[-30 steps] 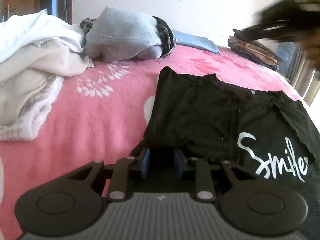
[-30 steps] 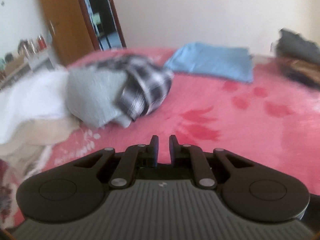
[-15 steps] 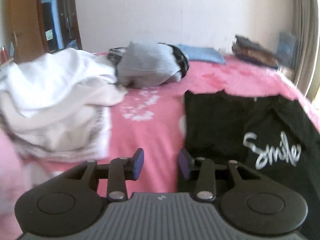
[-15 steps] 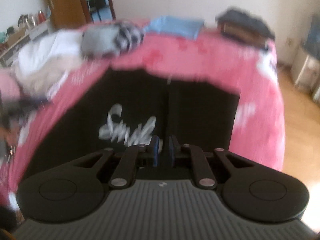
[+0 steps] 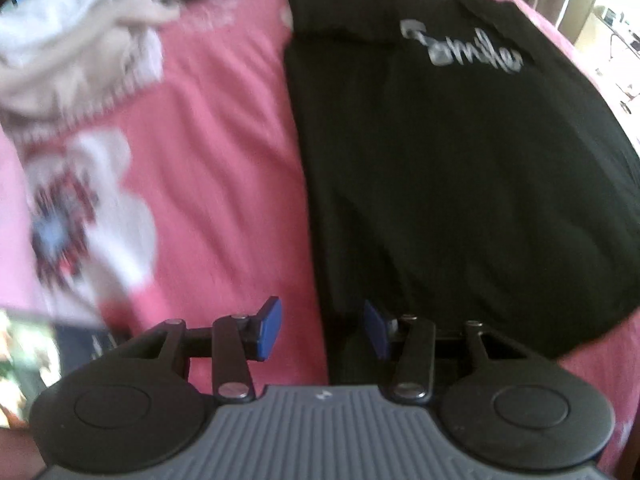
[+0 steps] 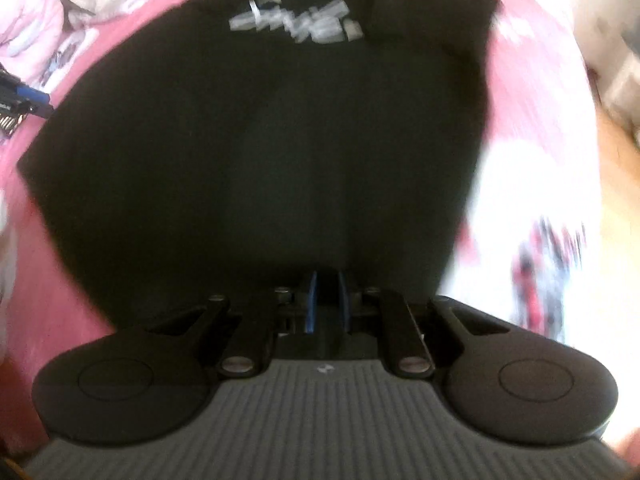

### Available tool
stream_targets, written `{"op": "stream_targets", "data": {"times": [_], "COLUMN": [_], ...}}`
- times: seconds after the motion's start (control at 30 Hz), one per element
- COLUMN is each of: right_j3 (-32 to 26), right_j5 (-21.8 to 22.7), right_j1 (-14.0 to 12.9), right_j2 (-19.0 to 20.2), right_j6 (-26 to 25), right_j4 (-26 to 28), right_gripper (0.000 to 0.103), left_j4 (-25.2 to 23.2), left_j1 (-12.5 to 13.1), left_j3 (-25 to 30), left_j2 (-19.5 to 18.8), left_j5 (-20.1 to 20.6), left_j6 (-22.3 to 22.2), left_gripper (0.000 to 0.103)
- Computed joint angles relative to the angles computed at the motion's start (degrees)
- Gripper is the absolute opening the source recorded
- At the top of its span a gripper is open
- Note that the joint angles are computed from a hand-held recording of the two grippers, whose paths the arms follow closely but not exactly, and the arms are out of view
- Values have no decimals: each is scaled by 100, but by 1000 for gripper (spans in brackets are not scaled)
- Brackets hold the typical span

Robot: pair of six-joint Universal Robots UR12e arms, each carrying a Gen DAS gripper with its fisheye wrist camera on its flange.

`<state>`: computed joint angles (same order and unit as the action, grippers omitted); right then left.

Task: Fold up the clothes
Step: 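Release the shirt side and move both open grippers to the shirt hem, then grasp the hem of the black shirt with both grippers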

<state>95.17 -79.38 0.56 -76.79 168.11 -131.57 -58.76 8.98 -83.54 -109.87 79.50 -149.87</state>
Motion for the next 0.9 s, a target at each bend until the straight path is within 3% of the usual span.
{"op": "stream_targets", "data": {"times": [0.17, 0.27, 0.37, 0.47, 0.6, 0.73, 0.9], "right_j3": [381, 460, 416, 277, 159, 90, 220], "right_j5": [-416, -426, -205, -42, 225, 342, 306], "right_j1": [30, 66, 121, 233, 315, 393, 431], "right_j2": [-559, -664, -568, -399, -265, -214, -271], "right_j6": [272, 543, 618, 350, 438, 906, 1496], "right_j4": [564, 176, -325, -530, -717, -838, -1055], "right_gripper": [11, 11, 11, 11, 12, 14, 23], "left_j4": [-11, 61, 44, 31, 89, 273, 487], "left_j1": [35, 17, -15, -47, -69, -113, -243], "left_j3": [-300, -450, -537, -631, -721, -673, -619], "left_j2": [214, 312, 392, 490, 604, 581, 468], "left_j5": [84, 254, 456, 663, 788, 743, 863], "left_j6": [305, 462, 494, 575, 481, 298, 136], "left_gripper": [52, 53, 54, 55, 56, 66, 77]}}
